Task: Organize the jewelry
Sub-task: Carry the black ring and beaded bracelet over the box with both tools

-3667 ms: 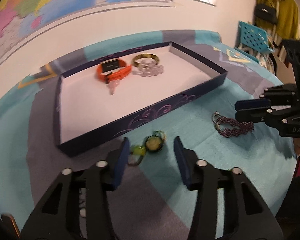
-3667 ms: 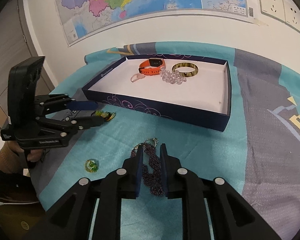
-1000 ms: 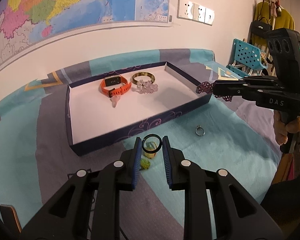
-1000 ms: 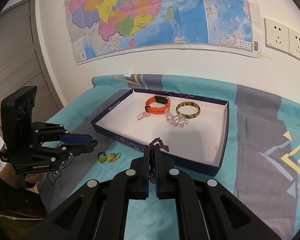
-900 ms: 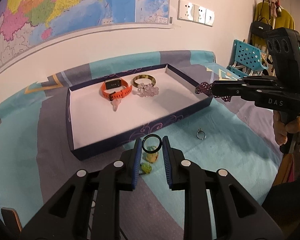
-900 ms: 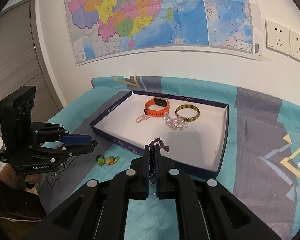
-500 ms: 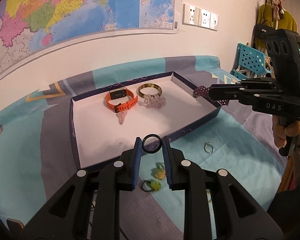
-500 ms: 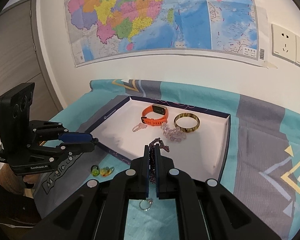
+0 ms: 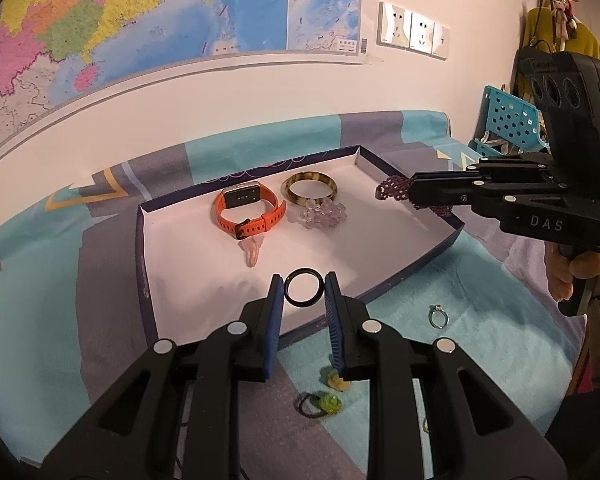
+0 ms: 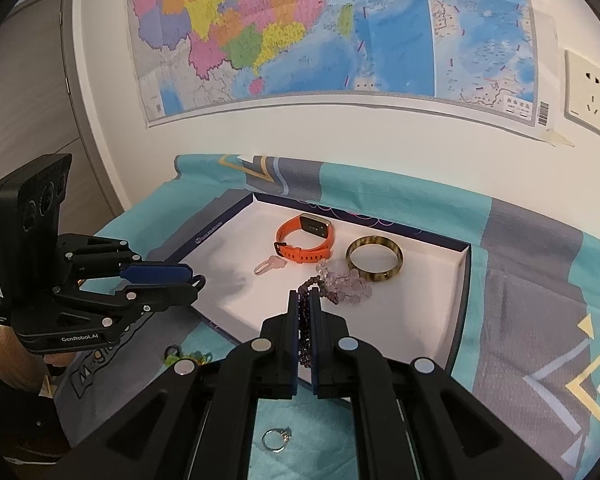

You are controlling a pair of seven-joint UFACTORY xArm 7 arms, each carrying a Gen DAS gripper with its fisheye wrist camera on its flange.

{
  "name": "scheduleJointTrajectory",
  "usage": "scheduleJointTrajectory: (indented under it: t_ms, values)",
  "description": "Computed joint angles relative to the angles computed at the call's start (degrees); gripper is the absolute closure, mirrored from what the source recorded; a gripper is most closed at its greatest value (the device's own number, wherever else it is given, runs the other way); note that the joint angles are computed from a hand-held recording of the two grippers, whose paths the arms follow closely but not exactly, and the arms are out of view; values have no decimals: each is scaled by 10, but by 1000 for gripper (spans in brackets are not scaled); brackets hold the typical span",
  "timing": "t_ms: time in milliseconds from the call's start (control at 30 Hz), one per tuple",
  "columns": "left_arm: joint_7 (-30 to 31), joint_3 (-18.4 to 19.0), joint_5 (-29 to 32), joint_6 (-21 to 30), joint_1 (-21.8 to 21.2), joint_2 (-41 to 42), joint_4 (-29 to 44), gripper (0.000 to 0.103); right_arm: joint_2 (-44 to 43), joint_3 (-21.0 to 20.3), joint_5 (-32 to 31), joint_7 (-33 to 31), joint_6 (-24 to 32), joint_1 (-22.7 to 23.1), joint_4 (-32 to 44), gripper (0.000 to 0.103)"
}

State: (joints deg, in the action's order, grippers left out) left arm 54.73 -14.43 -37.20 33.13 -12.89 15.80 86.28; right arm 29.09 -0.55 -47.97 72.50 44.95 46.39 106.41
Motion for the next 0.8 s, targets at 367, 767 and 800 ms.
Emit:
scheduleJointTrajectory:
  t_ms: [367, 767, 800]
  values:
    - [-44, 0, 48, 5, -9, 37, 42, 82, 28, -4, 36, -41, -2, -10, 29, 100]
    - [-73, -5, 83, 8, -11, 61, 68, 82, 58, -16, 68, -78, 7, -12, 62, 100]
    - [-76, -5, 85, 9, -12, 64, 72, 82, 60, -16, 71, -81, 8, -12, 65, 100]
